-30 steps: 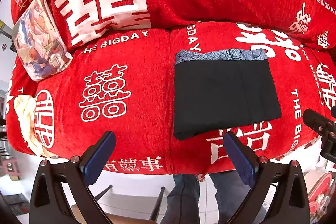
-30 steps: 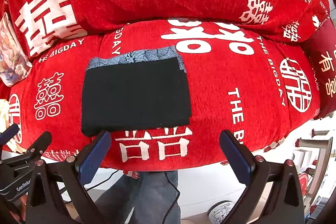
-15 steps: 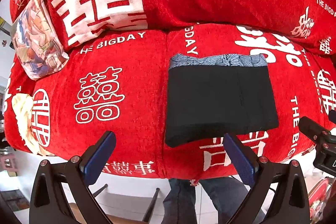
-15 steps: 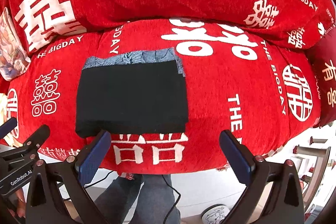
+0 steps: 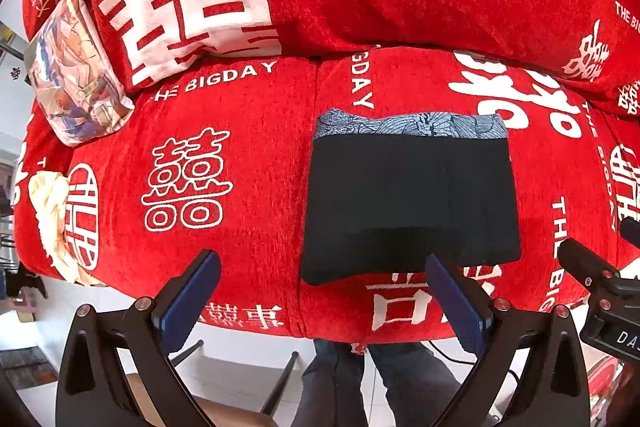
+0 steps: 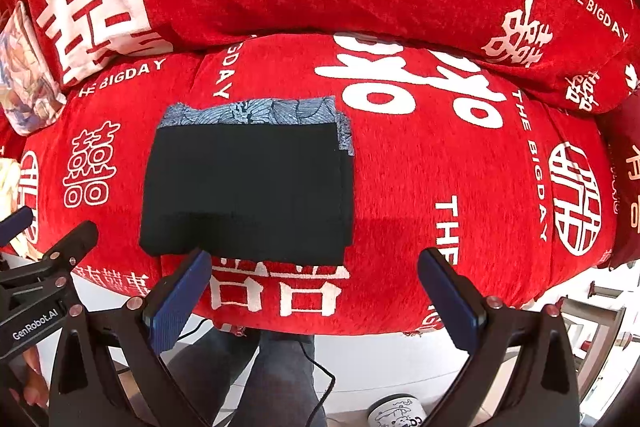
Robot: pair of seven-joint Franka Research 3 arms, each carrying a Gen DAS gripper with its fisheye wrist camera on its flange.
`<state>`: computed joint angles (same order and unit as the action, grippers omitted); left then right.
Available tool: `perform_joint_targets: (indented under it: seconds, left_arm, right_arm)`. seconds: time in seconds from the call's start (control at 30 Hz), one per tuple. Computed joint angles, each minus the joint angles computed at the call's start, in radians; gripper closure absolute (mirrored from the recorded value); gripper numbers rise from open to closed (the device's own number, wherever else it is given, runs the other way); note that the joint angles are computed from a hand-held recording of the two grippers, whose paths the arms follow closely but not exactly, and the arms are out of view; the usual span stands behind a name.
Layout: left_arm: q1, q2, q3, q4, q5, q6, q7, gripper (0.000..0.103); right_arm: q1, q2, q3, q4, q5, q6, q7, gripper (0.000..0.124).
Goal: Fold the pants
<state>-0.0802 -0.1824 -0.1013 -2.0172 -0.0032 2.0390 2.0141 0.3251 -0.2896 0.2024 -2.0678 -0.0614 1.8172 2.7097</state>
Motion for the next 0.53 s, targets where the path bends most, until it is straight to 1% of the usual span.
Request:
perform_joint_targets:
  seconds: [0.33, 0.53]
  left_arm:
    - [-0.010, -0.013, -0.008, -0.010, 0.011, -0.001, -0.015, 0.001]
    - [-0.019, -0.035, -0.001, -0.025, -0.025, 0.005, -0.007, 0.001]
  right_arm:
    - [-0.012, -0.038, -0.010, -0.048, 0.029, 0.021, -0.022, 0.021]
    - [-0.018, -0.054, -0.006, -0.067, 0.040, 0.028, -0.031, 0.021]
